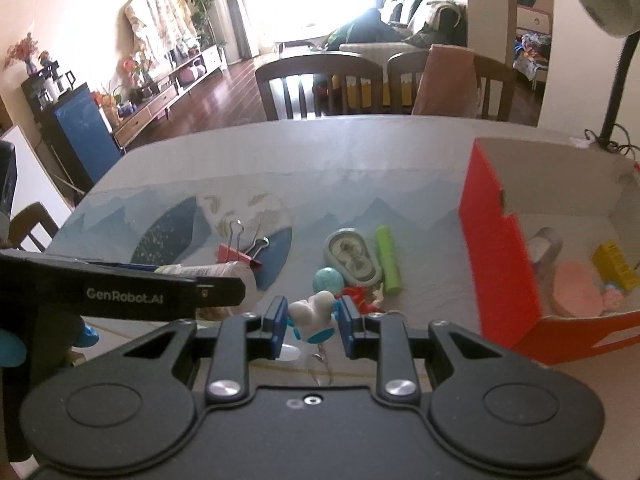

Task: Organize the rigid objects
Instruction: 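Carry the bottle and white toy over the red shoebox with both grippers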

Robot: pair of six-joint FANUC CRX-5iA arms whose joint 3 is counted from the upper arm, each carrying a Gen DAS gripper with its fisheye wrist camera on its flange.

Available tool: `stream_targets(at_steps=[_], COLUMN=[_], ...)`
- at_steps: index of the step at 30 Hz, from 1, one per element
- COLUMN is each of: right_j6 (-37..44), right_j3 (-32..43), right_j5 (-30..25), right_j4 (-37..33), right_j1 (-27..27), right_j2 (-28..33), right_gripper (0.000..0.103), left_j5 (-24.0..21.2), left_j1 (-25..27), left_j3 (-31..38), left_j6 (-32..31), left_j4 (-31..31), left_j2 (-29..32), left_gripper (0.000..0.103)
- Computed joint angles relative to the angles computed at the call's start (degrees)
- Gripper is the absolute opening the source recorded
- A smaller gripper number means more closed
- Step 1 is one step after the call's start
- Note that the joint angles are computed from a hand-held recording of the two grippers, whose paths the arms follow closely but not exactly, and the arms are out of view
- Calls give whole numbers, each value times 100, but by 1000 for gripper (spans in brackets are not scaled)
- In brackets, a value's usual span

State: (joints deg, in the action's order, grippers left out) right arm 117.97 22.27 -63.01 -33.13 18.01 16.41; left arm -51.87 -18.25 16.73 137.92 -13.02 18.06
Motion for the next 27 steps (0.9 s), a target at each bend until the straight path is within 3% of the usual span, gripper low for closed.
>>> stream_targets(at_steps=[13,19,27], right_j6=[223,362,479], right_j3=[844,1435,2353], right_j5=[-438,-650,-891], right_j4=[-472,-616,-686], right_j1=[-651,-982,-1363], right_j2=[240,631,1322], right_gripper=[26,26,26], left_j5=[-511,-935,-1728], left_j1=[-248,-427,-632], left_j3=[1112,2090,4085], left_j6=[-441,-521,-789], left_j4=[13,-130,-180], left_j2=[302,824,2035], left_gripper=[89,89,89])
